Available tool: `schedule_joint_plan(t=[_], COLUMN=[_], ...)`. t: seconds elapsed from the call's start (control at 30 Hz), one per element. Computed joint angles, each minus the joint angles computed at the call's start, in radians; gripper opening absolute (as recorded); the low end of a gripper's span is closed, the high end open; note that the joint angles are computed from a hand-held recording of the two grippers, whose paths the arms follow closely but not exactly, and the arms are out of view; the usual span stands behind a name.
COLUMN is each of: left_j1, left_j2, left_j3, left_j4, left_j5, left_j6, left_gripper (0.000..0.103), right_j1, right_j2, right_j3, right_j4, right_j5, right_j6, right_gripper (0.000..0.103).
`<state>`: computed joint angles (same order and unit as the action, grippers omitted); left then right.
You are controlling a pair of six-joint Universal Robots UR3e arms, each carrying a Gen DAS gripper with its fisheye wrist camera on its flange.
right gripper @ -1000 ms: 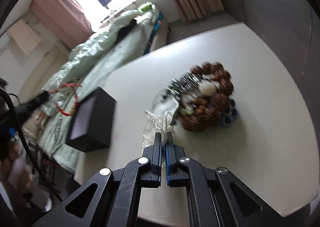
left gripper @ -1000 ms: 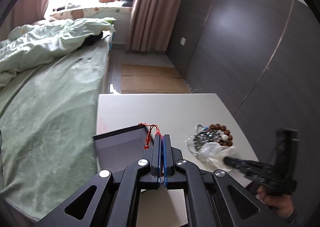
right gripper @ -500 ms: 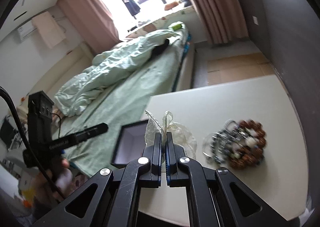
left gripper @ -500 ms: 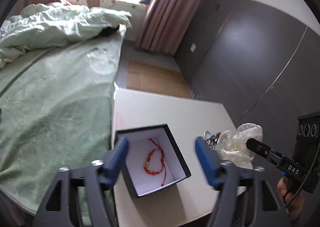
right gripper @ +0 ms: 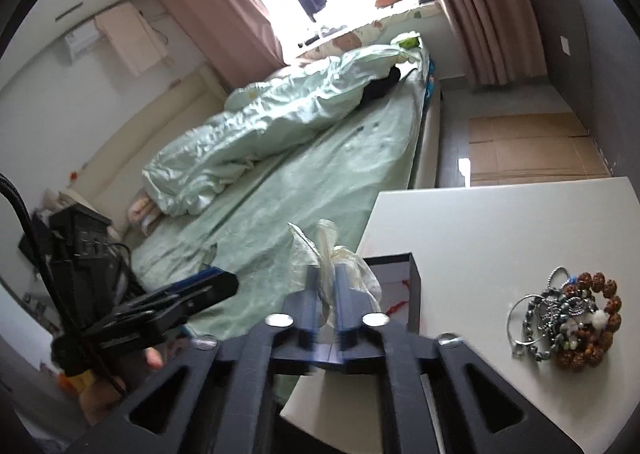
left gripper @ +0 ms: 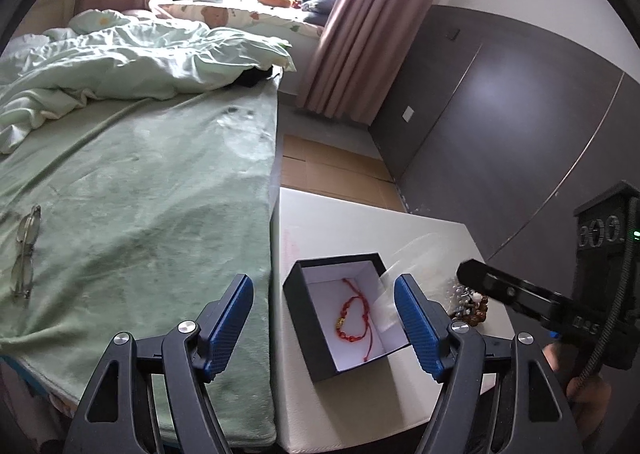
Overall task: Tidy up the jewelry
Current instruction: 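Release the plastic bag into the black box with the right tool, then grasp the brown bead bracelet with the right tool while the left tool grasps the beaded chain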
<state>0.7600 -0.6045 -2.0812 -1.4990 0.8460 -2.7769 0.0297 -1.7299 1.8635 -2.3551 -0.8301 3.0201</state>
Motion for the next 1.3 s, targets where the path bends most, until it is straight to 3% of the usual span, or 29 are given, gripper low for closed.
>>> schedule_joint_plan(t=[0.07,0.1,0.2,0.33,0.5,0.7,0.97,1.13,1.3], left_j1=[-0.004,-0.011,-0.036,-0.172,-0.397,-0.628,-0.844,-0.942,-1.019], left_j2=[0.000,-0.002,-0.011,-0.077,-0.219,-0.399,-0.589,-0.706,-0.814], left_j3=[0.005,0.003,0.000,-0.026,-0.034,0.022,0.089,0.142,0.205], left_j4=[0.001,0.012,0.042,0.207,0.448,0.636,0.801,0.863,0.882], left_j5=[0.002,0.005,0.011,0.070,0.188,0.327,0.445,0.496,0.526], left_j6=[-0.002,-0.009,-0.031,-0.144,-0.300,-0.416,-0.500,-0.531,-0.545], left_gripper=[0.074,0.074,0.074,0.074,0.074,0.074,0.074,0.074,0.064], right_j1=[-0.001,-0.016,-0.060,-0.162,-0.352,-0.569,-0.844,-0.961,-1.052], right_j2=[0.020,0.005,-0.053,-0.159,-0.322,-0.445,-0.539,-0.558,-0.554], right_j3=[-0.006,0.016,0.051,0.106,0.156,0.157,0.137,0.146,0.165], right_j4=[0.008,0.001,0.051,0.150,0.371,0.643,1.012,1.139,1.215], right_j5=[0.004,0.017,0.016,0.038,0.076,0.112,0.155,0.151,0.137], right_j6=[0.025,0.025,-0.002,-0.070,-0.213,-0.400,-0.679,-0.801,-0.901], right_gripper=[0.073,0.074,0.074,0.075,0.075,0.075,0.075,0.075,0.074])
